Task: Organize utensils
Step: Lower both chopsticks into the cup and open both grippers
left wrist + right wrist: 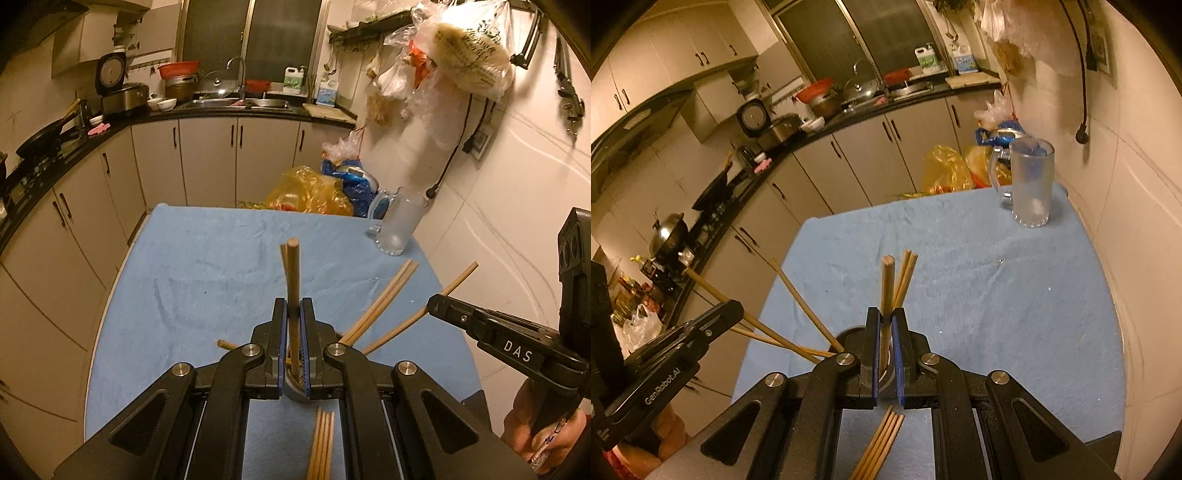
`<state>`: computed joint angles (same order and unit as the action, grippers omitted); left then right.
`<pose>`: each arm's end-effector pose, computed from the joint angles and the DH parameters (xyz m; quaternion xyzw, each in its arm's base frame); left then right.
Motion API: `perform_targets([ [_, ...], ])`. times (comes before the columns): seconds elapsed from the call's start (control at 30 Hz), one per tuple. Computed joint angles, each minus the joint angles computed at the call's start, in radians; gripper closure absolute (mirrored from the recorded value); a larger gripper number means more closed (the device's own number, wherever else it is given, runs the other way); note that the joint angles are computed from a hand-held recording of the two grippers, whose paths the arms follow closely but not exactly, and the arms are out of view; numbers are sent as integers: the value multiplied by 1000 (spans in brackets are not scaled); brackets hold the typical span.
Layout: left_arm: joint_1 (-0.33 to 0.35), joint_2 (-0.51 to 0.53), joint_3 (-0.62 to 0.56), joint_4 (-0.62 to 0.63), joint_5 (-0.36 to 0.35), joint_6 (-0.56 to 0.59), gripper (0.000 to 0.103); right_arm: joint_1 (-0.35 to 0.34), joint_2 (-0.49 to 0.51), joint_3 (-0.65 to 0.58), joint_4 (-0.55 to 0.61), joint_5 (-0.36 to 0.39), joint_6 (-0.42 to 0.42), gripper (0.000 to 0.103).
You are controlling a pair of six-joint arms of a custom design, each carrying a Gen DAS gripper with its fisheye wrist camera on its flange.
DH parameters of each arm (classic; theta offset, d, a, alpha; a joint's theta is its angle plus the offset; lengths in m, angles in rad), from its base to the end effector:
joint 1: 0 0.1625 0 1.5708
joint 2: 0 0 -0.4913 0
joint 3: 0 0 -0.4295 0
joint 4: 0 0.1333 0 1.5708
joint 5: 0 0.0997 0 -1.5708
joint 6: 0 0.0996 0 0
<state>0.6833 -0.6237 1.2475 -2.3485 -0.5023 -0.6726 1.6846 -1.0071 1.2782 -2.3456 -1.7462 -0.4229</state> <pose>-0.5224 -0.7098 0.1665 0.0531 0.8574 -0.4041 0.3144 0.2073 -0.7926 0.4250 0.2347 -0.9360 0.2322 0.1220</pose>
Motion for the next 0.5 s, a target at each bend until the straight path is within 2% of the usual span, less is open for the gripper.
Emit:
perform_targets([
  [0.2,-2,-8,22,-15,20,-7,96,-2,18,-25,28,0,18,96],
  [0.3,-8,-19,37,-24,29,-22,83,1,19,-35,26,-2,22,94],
  [0.4,-20,-33,60,-52,57,-20,80,4,13,-45,26,11,36,88],
  [0.5,-38,-52,89,-77,88,-25,75,9,0,-44,15,18,37,88],
])
